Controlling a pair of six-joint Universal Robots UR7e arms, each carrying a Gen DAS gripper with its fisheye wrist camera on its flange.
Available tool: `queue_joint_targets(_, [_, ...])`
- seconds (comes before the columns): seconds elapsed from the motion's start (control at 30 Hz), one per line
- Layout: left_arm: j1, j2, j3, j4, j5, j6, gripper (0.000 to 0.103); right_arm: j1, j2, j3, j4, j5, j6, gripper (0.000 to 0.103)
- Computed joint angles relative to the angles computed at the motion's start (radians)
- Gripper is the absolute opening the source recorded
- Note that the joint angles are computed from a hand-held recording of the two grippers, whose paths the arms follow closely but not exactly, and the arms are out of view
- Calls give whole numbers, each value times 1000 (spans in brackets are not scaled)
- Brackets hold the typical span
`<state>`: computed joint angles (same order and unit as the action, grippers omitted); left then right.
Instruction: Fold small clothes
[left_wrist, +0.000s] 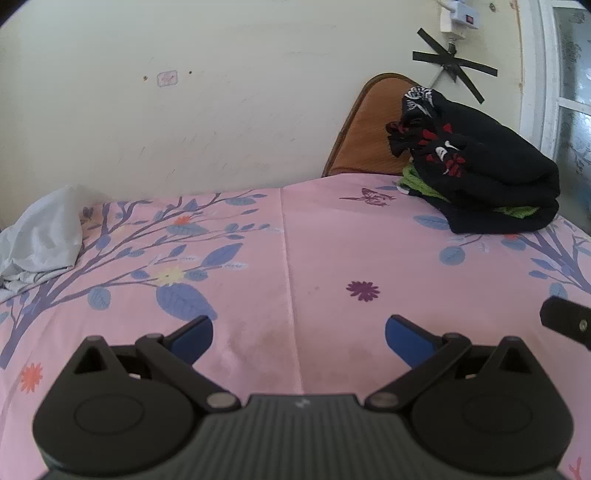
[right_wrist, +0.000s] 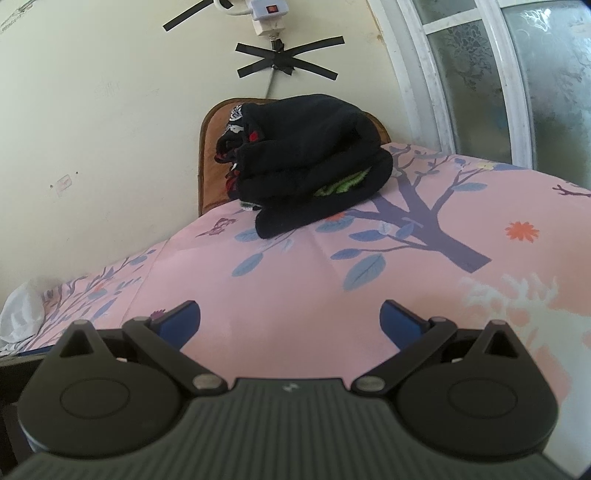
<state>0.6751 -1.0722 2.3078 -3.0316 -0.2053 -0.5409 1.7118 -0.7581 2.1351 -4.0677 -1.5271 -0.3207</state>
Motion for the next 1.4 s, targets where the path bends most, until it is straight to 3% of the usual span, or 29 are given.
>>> queue_joint_targets(0.63, [9, -51, -6, 179, -23, -135, 103, 7, 3, 12, -1, 1, -15, 103])
queue_joint_targets(1.1, [3, -48, -9, 210, -13, -109, 103, 1, 0, 15, 7, 17, 0, 103])
queue_joint_targets(1.2, [0, -42, -3, 165, -12, -80, 103, 1, 0, 15, 7, 16, 1, 103])
queue_joint_targets(1.4, [1, -52, -4, 205, -12, -112, 103, 0, -1, 14, 9, 18, 5, 103])
